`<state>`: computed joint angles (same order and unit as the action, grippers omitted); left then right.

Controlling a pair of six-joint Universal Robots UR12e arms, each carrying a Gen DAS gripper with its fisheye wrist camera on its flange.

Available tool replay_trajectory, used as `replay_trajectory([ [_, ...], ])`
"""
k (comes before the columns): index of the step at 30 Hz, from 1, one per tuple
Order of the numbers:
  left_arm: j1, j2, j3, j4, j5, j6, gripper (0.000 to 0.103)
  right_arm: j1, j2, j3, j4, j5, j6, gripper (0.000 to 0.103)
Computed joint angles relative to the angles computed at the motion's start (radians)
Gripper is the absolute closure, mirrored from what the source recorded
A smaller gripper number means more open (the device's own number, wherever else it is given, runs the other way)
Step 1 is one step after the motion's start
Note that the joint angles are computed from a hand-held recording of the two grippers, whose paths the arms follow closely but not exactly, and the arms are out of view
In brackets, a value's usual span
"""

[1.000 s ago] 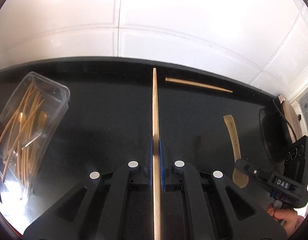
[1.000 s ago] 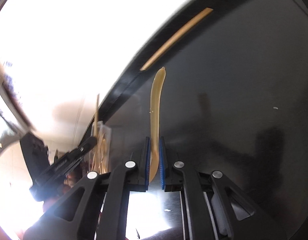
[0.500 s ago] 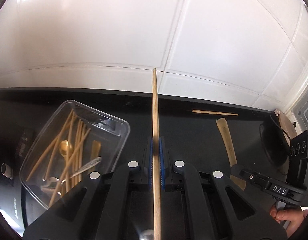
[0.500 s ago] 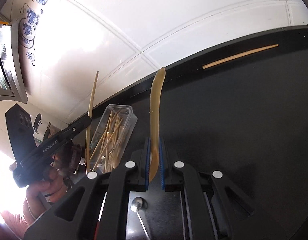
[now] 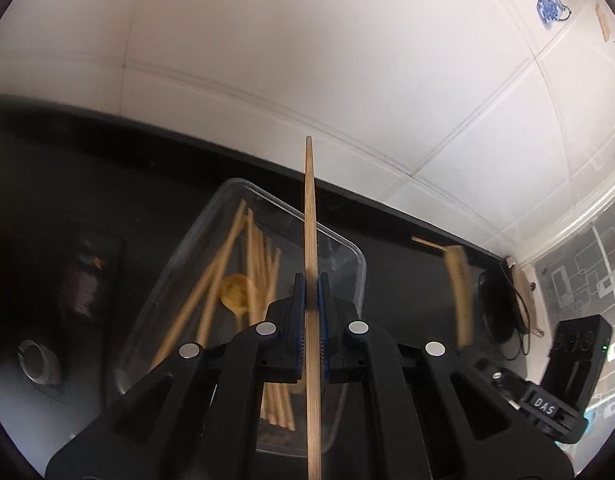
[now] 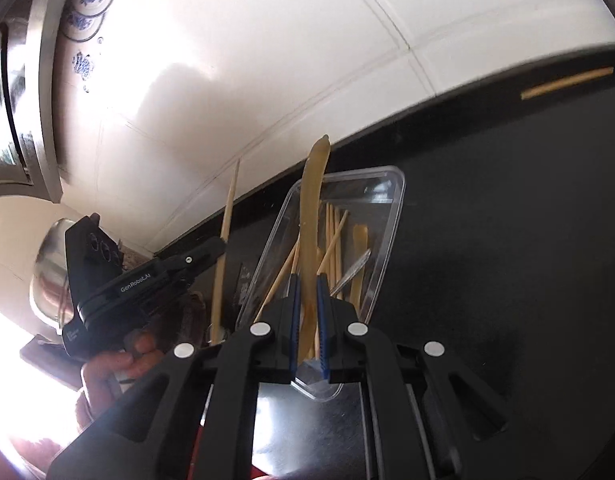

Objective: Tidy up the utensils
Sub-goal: 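Carry the chopstick and amber spoon over the clear container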

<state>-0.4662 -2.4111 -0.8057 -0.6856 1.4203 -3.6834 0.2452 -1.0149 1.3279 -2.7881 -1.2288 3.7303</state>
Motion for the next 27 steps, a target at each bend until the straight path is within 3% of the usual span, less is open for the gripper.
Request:
replay_trajectory([
  [2, 0.022, 0.008, 0.001, -0.019, -0.033, 0.048, 0.098, 0.012, -0.012, 0.009, -0.016, -0.084, -0.028, 0.095],
  [5, 0.041, 0.004, 0.021, -0.048, -0.092, 0.107, 0.098, 0.01, -0.011, 0.024, -0.024, -0.062, 0.051, 0.095],
  [7, 0.047, -0.002, 0.03, -0.052, -0.12, 0.132, 0.098, 0.035, 0.007, -0.003, 0.029, -0.106, 0.016, 0.095],
  [9, 0.048, -0.01, 0.038, -0.07, -0.122, 0.14, 0.098, 0.032, 0.024, -0.006, 0.01, -0.028, 0.075, 0.095],
  [10, 0.046, -0.013, 0.045, -0.089, -0.108, 0.153, 0.098, 0.033, 0.031, -0.019, 0.026, -0.02, 0.08, 0.095],
  [12, 0.031, -0.019, 0.062, -0.121, -0.04, 0.198, 0.098, 0.05, 0.033, -0.046, 0.081, -0.079, -0.001, 0.095],
  [16, 0.002, -0.031, 0.09, -0.148, 0.121, 0.296, 0.098, 0.064, 0.044, -0.082, 0.083, -0.114, -0.057, 0.095],
  [27, -0.033, -0.059, 0.125, -0.15, 0.249, 0.441, 0.098, 0.079, 0.066, -0.12, 0.163, -0.107, -0.029, 0.095],
])
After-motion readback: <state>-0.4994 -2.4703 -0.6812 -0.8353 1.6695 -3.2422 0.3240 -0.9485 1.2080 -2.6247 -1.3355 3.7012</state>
